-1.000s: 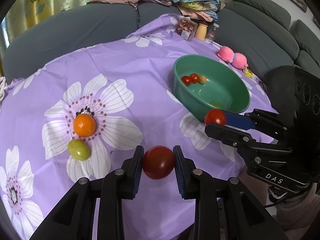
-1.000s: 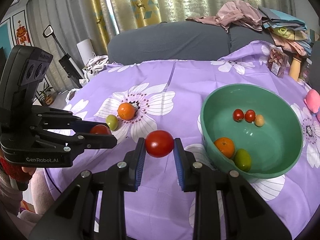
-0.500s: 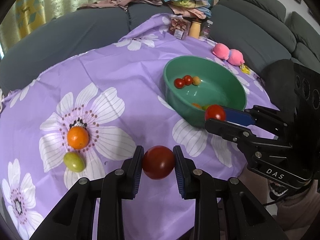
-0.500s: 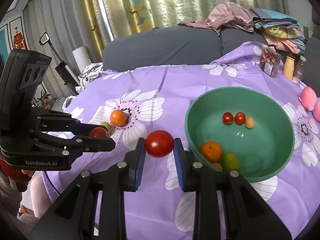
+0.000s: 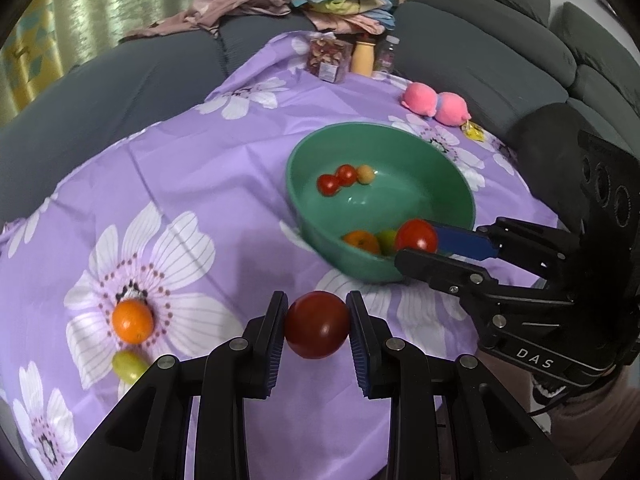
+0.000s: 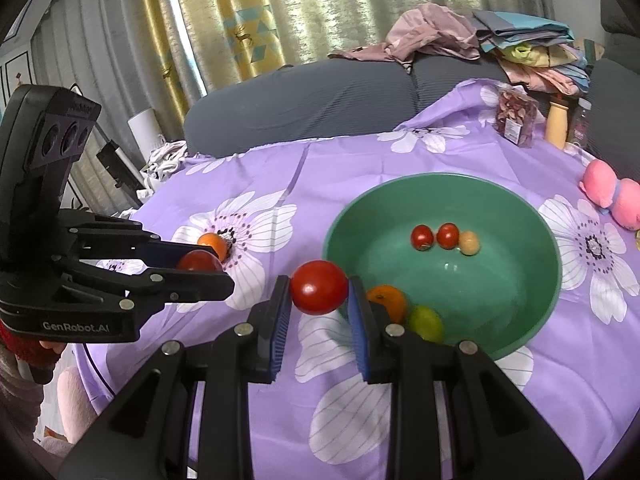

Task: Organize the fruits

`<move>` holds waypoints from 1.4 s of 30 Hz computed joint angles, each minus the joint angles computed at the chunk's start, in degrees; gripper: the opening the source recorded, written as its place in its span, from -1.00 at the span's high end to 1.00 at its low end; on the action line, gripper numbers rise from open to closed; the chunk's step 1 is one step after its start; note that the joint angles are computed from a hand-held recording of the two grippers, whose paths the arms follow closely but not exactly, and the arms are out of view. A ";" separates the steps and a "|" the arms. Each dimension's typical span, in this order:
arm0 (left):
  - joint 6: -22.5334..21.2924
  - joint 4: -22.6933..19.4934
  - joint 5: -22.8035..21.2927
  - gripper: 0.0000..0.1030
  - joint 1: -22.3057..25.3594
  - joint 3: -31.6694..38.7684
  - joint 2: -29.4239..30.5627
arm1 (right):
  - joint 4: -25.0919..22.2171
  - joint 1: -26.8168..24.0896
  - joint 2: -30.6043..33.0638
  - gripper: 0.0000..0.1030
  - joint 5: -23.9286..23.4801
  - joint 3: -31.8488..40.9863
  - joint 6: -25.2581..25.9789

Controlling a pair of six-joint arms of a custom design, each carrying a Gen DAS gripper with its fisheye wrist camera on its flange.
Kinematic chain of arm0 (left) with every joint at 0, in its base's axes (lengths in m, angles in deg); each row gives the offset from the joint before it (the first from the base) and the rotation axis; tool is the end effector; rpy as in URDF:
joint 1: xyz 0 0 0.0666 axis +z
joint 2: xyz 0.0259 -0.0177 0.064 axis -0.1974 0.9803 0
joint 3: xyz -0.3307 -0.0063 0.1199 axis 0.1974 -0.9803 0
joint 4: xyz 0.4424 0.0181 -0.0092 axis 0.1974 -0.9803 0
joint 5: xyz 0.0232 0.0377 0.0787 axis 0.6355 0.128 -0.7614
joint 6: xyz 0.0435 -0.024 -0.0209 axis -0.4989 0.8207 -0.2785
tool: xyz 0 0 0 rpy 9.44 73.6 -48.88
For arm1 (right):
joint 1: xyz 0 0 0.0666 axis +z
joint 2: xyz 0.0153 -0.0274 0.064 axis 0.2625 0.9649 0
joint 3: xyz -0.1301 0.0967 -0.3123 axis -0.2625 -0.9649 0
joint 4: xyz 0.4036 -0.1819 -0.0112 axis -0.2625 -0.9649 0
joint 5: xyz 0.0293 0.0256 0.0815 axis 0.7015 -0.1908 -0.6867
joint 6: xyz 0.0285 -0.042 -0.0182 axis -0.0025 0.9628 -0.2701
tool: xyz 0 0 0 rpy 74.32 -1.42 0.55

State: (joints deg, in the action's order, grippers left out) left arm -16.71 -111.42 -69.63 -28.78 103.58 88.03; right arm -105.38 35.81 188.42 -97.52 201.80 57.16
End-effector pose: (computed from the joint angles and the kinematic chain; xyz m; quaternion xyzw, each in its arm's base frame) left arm 0.5888 -0.1817 0.4781 -0.0188 0.9539 -0.0502 0.2954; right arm 0.6667 0.2686 0.4328 -0.3302 0.8373 0.2666 0.3446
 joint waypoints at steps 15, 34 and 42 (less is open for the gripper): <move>-2.51 -2.40 0.84 0.42 -0.45 9.16 6.76 | 0.51 -1.70 2.33 0.45 0.34 2.32 -2.43; -5.18 -7.59 2.80 0.42 -0.58 23.55 17.36 | -0.72 -2.83 5.73 0.44 1.04 6.44 -3.75; -5.47 -9.41 3.39 0.42 -0.27 27.30 20.25 | -2.15 -2.77 7.10 0.44 1.78 8.36 -3.83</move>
